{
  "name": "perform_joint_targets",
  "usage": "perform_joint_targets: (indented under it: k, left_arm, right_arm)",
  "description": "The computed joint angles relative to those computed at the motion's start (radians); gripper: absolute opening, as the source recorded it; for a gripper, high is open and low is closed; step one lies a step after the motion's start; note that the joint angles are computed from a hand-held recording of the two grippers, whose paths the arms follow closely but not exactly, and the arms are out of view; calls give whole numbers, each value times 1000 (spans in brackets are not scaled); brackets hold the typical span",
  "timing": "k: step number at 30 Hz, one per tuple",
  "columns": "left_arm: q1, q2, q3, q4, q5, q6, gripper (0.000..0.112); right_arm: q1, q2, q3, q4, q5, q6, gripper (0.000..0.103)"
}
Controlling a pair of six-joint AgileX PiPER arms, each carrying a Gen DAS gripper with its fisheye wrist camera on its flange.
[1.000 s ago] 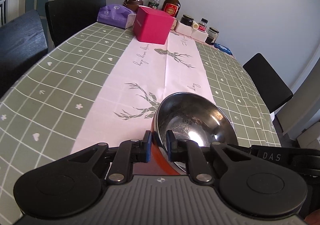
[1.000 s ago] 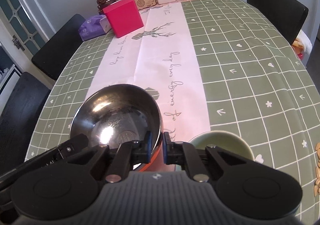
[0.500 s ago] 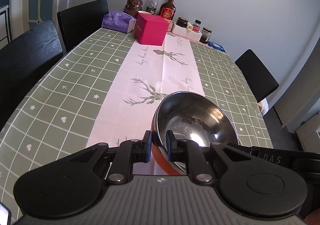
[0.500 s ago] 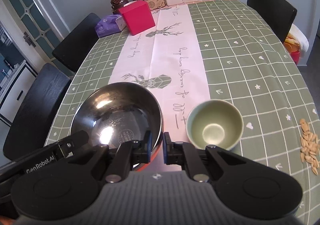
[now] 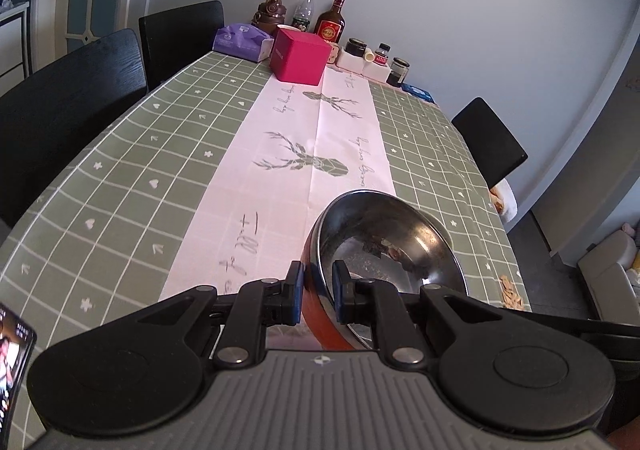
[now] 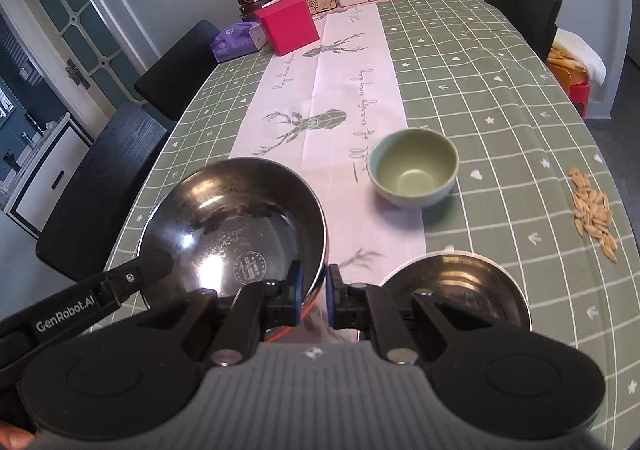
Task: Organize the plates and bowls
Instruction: 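Lift the orange bowl with both tools and carry it toward the blue bowl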
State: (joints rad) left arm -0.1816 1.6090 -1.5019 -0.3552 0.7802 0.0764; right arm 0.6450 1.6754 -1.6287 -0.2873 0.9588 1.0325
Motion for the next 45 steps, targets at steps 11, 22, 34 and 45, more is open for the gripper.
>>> perform_joint_targets:
  k: [11, 22, 34, 45]
  left_arm:
    - [-51, -130, 162, -48, -45, 44, 16]
    - [-188, -55, 55, -73, -22, 56, 16]
    - [-261, 87, -52, 31, 73, -17, 16]
    - [-290, 146, -127, 129, 145, -26, 16]
  right_arm:
    - [125, -225, 291, -194, -58, 278, 9]
    - [75, -386, 375, -244, 42, 291, 9]
    - [-120, -380, 464, -32, -37, 89, 9]
    - [-180, -320, 444, 73, -43, -66, 9]
